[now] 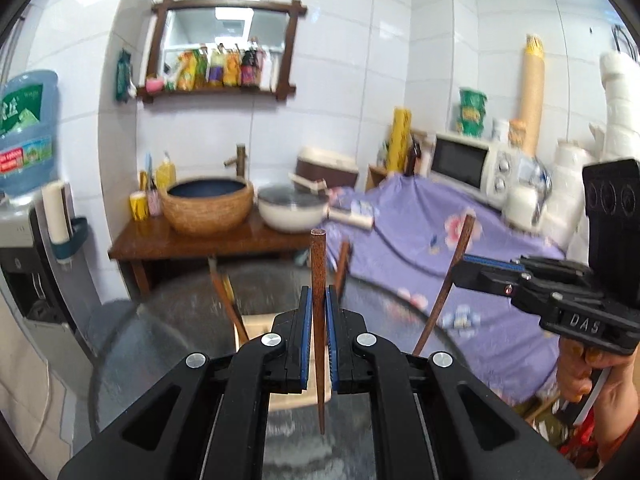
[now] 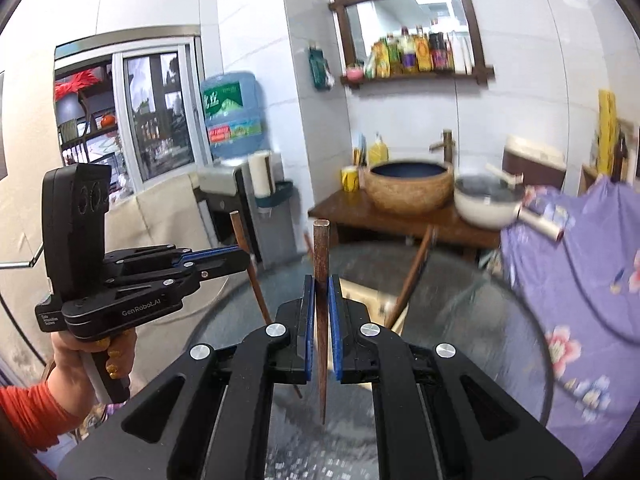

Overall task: Organize utensils
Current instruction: 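Lower both wooden chopsticks into the basket, then open both grippers and withdraw them from the basket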

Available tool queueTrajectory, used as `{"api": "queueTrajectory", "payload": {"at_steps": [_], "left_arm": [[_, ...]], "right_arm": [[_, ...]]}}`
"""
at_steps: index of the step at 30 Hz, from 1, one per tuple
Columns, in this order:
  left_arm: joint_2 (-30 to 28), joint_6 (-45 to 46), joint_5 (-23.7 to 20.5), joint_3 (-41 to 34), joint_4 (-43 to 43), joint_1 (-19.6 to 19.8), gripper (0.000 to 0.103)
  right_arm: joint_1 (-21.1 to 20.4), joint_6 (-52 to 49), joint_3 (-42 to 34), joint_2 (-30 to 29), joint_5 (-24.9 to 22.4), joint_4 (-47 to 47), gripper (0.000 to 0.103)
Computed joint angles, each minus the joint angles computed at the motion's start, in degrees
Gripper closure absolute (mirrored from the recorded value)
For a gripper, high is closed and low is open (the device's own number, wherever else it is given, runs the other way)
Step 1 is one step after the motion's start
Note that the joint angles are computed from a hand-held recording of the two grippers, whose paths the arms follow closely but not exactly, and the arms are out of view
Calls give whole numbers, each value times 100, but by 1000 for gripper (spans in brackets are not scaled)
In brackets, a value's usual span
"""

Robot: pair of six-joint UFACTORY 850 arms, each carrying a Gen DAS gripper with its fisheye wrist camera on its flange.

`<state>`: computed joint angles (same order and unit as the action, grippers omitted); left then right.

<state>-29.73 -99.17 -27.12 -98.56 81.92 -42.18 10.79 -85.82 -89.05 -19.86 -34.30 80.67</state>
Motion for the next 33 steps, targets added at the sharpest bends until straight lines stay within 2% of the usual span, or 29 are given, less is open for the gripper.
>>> {"api": "queueTrajectory", "payload": {"at_steps": [6,8,11,13,16,18,23,33], "left_arm": [[-474,1080,-286,-1251,-995,191,96],[-660,1260,-390,-1625,-1181,257,96],[-1040,1540,-663,-2198,-1429,331,96],[-1198,1677,-690,-2370,-1664,388,96],[-1487,1814,-877,-2596,-1801,434,96],[-1602,1820,-951,-2618,-1809,456,96],[-1682,1950,-778,-2376,-2154,524,96],[-1933,2476,-638,-2287,-2923,622,96]], "right_arm": [[213,409,-987,-358,602,-220,95],[315,745,-1363,-588,921,-580,95],[383,1656,-1834,-947,1028,-1354,95],[438,1861,-1977,-1155,1209,-1562,95],[467,1747,-1979,-1360,1339,-1344,95],[461,1709,-1943,-1495,1367,-1163,95],[494,2342,-1968,-1797,1292,-1723,95],[561,2568,-1839,-1980,1342,-1959,95]]}}
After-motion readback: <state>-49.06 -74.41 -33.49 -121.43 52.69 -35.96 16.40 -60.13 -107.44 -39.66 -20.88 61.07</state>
